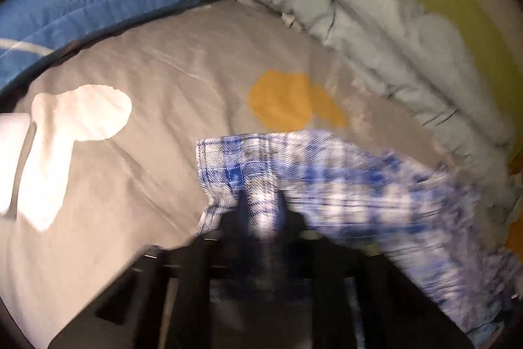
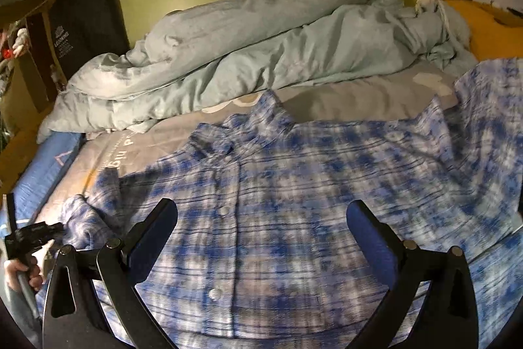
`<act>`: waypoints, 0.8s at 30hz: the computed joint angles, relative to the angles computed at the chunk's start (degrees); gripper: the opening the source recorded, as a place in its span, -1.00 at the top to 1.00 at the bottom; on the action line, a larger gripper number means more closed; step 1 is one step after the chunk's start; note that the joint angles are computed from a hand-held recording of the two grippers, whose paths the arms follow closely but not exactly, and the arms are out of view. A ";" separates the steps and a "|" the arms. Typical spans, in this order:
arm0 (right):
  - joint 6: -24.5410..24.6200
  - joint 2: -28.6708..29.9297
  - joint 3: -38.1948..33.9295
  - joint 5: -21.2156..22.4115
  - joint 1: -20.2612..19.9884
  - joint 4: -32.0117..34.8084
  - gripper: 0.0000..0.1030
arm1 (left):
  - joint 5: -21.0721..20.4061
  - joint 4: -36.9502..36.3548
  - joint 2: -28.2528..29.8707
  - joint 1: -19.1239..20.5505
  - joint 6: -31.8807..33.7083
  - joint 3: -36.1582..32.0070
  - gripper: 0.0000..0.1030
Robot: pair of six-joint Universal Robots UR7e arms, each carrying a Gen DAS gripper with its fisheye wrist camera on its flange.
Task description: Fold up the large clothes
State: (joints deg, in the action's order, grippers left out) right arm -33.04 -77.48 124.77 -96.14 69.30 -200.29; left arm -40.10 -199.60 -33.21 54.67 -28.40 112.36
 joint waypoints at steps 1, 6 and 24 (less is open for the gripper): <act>0.07 -0.13 -0.01 0.16 -0.09 0.03 -0.99 | 0.02 -4.33 0.35 -1.45 2.71 0.86 0.88; 0.00 -1.10 -0.15 0.13 -0.33 -2.32 -0.99 | -2.82 -21.29 2.71 -12.99 18.78 1.08 0.89; 8.94 -8.35 -7.96 0.36 -7.83 6.81 -0.99 | -29.78 26.03 27.13 -17.20 15.05 -42.05 0.72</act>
